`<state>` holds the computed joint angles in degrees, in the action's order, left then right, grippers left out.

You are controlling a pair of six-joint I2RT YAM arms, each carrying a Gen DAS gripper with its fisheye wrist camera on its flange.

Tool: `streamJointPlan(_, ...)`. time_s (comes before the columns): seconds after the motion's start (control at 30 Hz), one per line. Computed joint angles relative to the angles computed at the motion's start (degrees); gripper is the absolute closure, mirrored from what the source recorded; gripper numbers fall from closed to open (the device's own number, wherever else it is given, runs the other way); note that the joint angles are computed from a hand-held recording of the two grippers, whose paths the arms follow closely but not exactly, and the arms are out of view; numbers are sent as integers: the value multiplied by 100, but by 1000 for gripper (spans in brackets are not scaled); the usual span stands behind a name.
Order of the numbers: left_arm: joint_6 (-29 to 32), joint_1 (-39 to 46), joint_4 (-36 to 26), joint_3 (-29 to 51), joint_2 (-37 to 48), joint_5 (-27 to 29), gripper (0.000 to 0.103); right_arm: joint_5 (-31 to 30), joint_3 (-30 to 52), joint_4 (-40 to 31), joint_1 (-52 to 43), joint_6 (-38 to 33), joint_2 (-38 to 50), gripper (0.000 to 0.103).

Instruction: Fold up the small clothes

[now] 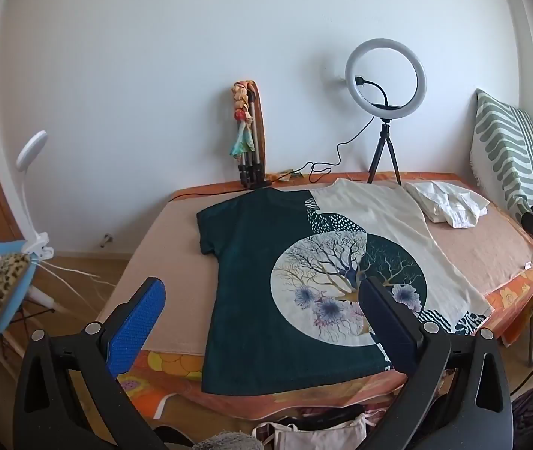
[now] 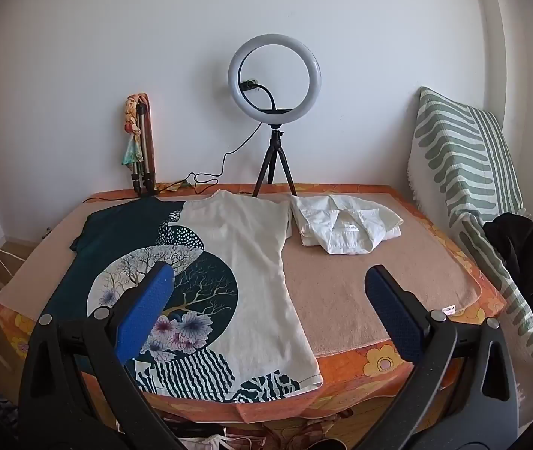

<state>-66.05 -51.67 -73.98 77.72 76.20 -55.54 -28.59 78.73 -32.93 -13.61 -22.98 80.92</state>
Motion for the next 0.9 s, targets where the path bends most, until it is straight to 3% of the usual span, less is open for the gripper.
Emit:
streamJointPlan(0.1,138,121,165,-131,-127,120,0,189,27,-26,132,5,-1,0)
streamJointPlan(0.23,477,359,455,-251,-170,116,0,-15,260,32,-40,323,245,0)
streamJointPlan(0.4,227,182,122,-13,-3,-178,0,3,38,297,-127,409,215,0)
streamJointPlan(0.9,-55,106,-20,-16,-49,-250,0,-43,-89,439,-175,475,196,0)
